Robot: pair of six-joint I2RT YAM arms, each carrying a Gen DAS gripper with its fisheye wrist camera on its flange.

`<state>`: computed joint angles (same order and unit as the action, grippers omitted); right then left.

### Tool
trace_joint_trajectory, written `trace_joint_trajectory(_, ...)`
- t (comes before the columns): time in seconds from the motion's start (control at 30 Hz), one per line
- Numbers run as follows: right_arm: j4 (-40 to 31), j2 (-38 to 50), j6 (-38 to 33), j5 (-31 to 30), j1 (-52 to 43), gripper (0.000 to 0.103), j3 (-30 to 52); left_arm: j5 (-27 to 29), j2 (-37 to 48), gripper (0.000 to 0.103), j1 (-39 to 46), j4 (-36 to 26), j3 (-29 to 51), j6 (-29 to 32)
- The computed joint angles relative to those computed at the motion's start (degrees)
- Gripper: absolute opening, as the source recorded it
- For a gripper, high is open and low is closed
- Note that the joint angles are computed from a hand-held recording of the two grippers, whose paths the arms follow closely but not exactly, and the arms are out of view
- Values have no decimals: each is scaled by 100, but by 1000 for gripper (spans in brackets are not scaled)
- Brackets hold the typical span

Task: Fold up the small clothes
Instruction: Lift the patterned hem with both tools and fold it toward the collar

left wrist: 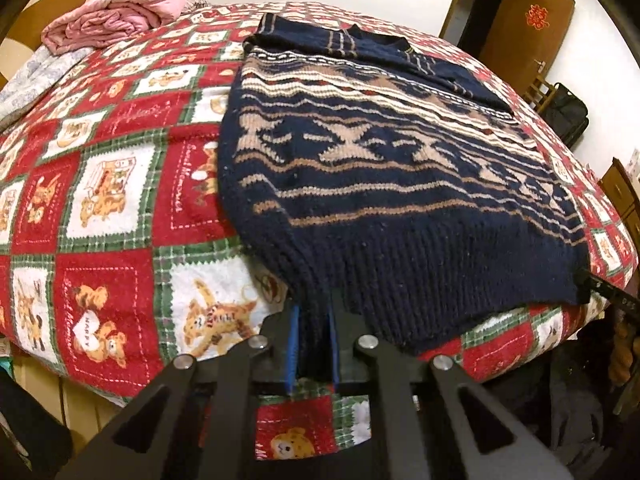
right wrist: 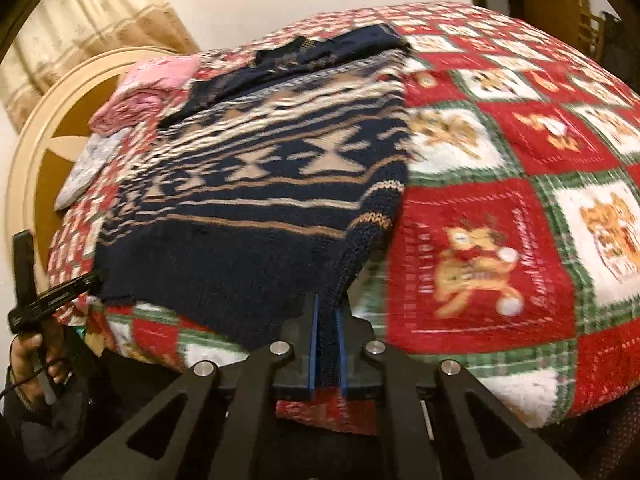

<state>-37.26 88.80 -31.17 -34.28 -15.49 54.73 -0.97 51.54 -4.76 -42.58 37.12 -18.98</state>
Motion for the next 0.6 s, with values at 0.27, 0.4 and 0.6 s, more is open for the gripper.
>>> trace_joint_trajectory(0.27, -91, 97, -123, -144, -55, 6, 64, -52, -59, 13, -22, -39, 48, 32)
trace_joint_trajectory(0.4, -216, -28, -203, -375, -167, 6, 148, 136, -234, 13, 169, -73, 116, 118)
trace_joint_trajectory(0.6, -630, 243, -258, -822, -469, 6, 533, 675, -448, 13, 668, -110, 220, 224)
